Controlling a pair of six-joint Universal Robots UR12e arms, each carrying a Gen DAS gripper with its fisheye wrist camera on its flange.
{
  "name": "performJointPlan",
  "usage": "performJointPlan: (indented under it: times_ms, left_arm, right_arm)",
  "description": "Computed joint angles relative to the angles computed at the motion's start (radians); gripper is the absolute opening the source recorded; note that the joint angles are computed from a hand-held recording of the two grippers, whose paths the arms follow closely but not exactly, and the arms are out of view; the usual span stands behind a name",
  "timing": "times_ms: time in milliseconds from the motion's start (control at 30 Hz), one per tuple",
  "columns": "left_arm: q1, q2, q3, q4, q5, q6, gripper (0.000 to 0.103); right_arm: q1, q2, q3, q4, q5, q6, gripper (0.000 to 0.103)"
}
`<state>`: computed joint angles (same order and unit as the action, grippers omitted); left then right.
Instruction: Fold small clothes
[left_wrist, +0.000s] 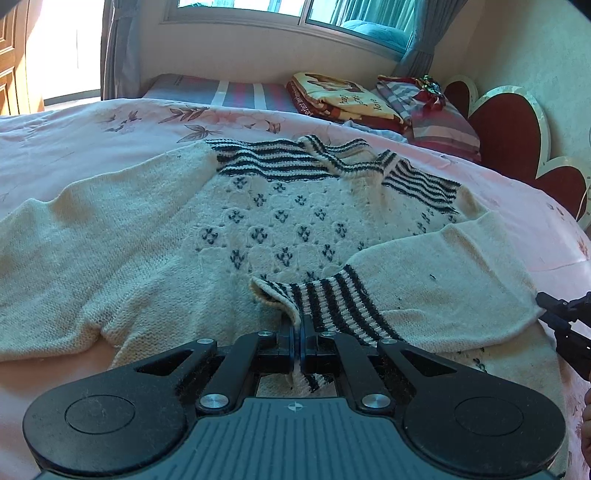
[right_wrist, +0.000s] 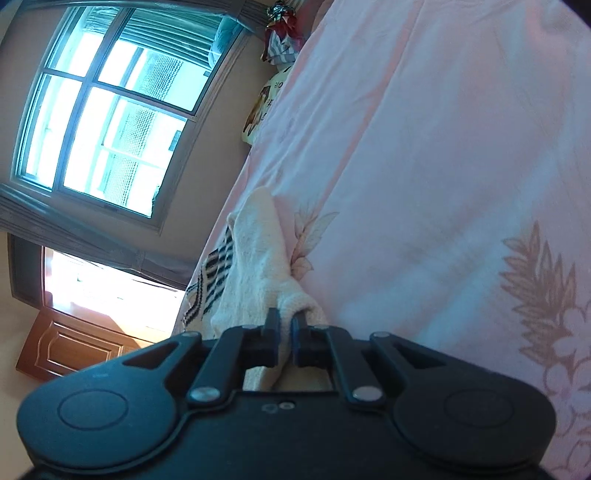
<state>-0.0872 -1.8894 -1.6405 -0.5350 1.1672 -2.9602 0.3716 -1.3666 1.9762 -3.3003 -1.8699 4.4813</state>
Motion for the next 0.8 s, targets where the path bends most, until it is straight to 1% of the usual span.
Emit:
performJointPlan:
  times_ms: [33,67,100,133,167,200,233,267,333,367,433,500,533,567,600,633,667,700,733,800]
  left_arm:
    - [0.002,0.000,-0.002,0.004,-0.005,0.007,0.002]
    - [0.002,0.000,-0.005,0.010,-0.009,0.017,0.002]
    - [0.003,0.000,-0.005,0.011,-0.013,0.020,0.002]
    - [0.005,0.000,-0.006,0.019,-0.019,0.015,0.002]
    - [0.007,0.000,-0.010,0.038,-0.025,0.007,0.002]
    - [0.004,0.000,-0.010,0.038,-0.012,0.014,0.002]
    - [0.002,-0.001,-0.009,0.033,-0.001,0.020,0.002]
    - [0.001,-0.001,-0.012,0.044,0.003,0.017,0.002]
    - [-0.002,0.001,-0.017,0.060,0.013,0.027,0.002]
    - [-0.001,0.001,-0.020,0.069,0.010,0.022,0.003]
    - [0.003,0.004,-0.023,0.069,0.004,0.022,0.003]
    - [0.004,0.013,-0.036,0.110,0.046,-0.009,0.003]
    - [0.004,0.019,-0.042,0.128,0.081,-0.028,0.003]
    - [0.005,0.024,-0.051,0.169,0.115,-0.055,0.003]
    - [0.007,0.028,-0.058,0.200,0.120,-0.068,0.003]
    - [0.009,0.029,-0.058,0.209,0.104,-0.075,0.003]
    - [0.008,0.027,-0.052,0.200,0.072,-0.071,0.002]
    - [0.004,0.022,-0.044,0.182,0.040,-0.046,0.003]
    - [-0.006,0.016,-0.034,0.159,0.027,-0.011,0.003]
    - [-0.037,-0.002,-0.013,0.115,0.052,0.050,0.003]
  right_arm:
    - [0.003,-0.005,0.006,-0.010,-0.005,-0.019,0.020]
    - [0.009,-0.012,0.011,-0.008,-0.023,-0.042,0.024]
    - [0.015,-0.020,0.010,0.011,-0.047,-0.060,0.037]
    - [0.017,-0.024,0.011,0.015,-0.058,-0.080,0.039]
    - [0.015,-0.027,0.011,0.016,-0.057,-0.094,0.039]
    - [0.013,-0.027,0.007,0.021,-0.061,-0.104,0.038]
    - [0.008,-0.020,0.000,0.016,-0.060,-0.121,0.033]
    - [0.004,-0.016,-0.003,0.004,-0.050,-0.141,0.030]
    - [-0.009,-0.009,-0.015,0.003,-0.015,-0.200,0.021]
    - [-0.012,-0.007,-0.025,0.019,-0.006,-0.236,0.020]
    - [-0.017,-0.005,-0.042,0.058,0.017,-0.293,0.020]
    - [-0.019,-0.006,-0.054,0.096,0.020,-0.340,0.020]
    - [-0.019,-0.008,-0.058,0.102,0.013,-0.355,0.024]
    - [-0.020,-0.011,-0.058,0.100,0.007,-0.367,0.029]
    - [-0.023,-0.012,-0.059,0.100,0.003,-0.382,0.031]
    - [-0.028,-0.012,-0.059,0.095,0.012,-0.402,0.029]
    - [-0.036,-0.010,-0.063,0.095,0.033,-0.422,0.027]
    - [-0.043,-0.006,-0.068,0.097,0.057,-0.448,0.027]
    - [-0.050,0.001,-0.079,0.105,0.082,-0.479,0.027]
    - [-0.061,0.015,-0.101,0.138,0.130,-0.531,0.027]
